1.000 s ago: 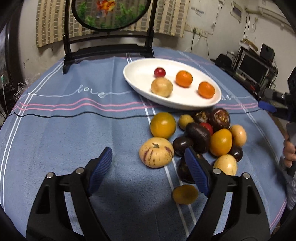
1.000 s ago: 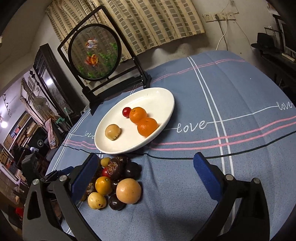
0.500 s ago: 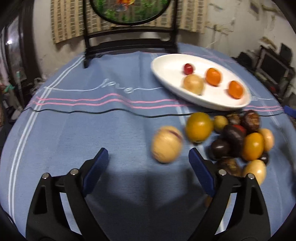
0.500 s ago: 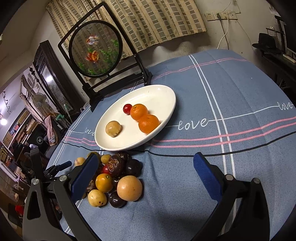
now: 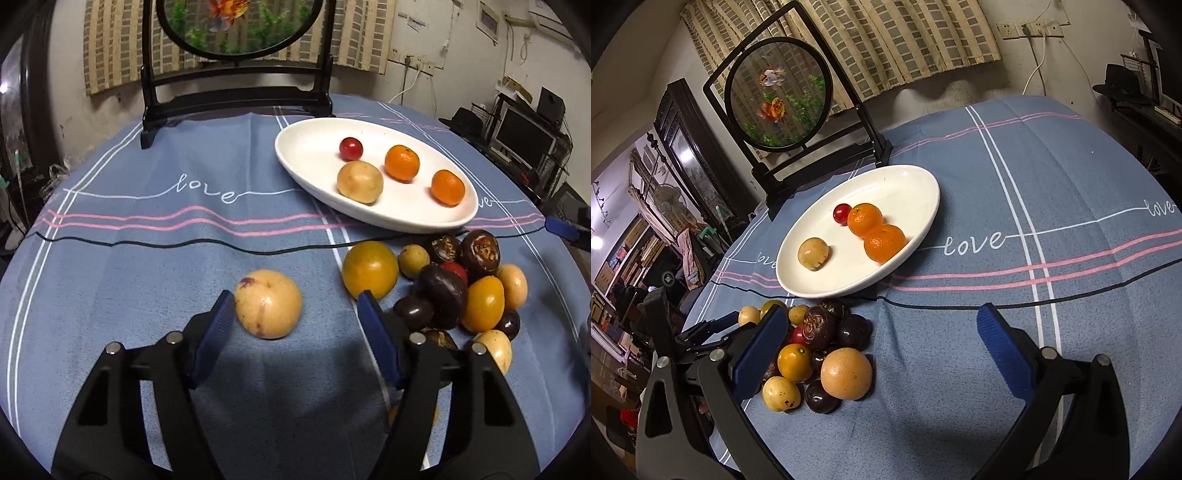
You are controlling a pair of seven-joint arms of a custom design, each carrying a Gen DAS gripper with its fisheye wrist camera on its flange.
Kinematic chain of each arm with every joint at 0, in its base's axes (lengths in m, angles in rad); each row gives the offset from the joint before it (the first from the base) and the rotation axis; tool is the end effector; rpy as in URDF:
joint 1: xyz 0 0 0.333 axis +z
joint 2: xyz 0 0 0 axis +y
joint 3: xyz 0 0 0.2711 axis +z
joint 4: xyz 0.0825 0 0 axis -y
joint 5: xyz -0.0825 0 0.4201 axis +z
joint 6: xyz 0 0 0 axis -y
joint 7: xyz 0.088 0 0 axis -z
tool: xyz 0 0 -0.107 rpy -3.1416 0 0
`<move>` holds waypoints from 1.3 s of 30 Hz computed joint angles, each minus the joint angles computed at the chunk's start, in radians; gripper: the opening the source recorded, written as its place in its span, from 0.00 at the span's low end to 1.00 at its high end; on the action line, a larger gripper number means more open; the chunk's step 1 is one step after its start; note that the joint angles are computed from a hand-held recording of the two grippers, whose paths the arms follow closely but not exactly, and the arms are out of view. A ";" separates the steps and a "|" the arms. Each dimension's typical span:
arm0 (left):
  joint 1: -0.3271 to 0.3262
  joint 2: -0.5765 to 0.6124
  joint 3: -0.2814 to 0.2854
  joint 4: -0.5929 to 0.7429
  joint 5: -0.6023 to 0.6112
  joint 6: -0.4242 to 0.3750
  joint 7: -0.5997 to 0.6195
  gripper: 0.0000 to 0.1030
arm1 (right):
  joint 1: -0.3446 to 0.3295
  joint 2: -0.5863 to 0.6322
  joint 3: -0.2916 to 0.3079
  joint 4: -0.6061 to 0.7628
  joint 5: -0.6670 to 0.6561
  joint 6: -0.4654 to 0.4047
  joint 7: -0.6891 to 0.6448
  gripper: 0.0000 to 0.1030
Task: Organize fruits
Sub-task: 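Grasp the purple-streaked pale fruit with the left tool while the right tool grasps a dark brown fruit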
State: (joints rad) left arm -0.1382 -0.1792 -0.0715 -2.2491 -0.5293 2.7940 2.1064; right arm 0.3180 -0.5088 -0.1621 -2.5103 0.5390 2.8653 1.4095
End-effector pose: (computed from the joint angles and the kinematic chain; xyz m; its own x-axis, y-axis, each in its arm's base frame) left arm 0.5671 -0.0978 0.4584 -0.3440 -0.9348 0.0883 -0.6909 0.1883 -0.6980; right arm 0.4919 0.0456 0.4943 0.0404 -0.9023 -0.4292 -0.6843 0.2880 -0.6699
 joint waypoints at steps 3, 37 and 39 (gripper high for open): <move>0.003 0.015 0.005 0.022 -0.016 -0.022 0.000 0.67 | -0.004 0.002 0.004 0.002 -0.004 -0.008 0.004 0.99; 0.048 0.067 -0.031 0.076 0.102 -0.075 -0.114 0.40 | -0.001 0.250 0.129 0.174 -0.218 -0.023 -0.067 0.53; 0.048 0.067 -0.031 0.076 0.102 -0.075 -0.114 0.40 | -0.026 0.252 0.162 0.172 -0.273 -0.006 -0.043 0.47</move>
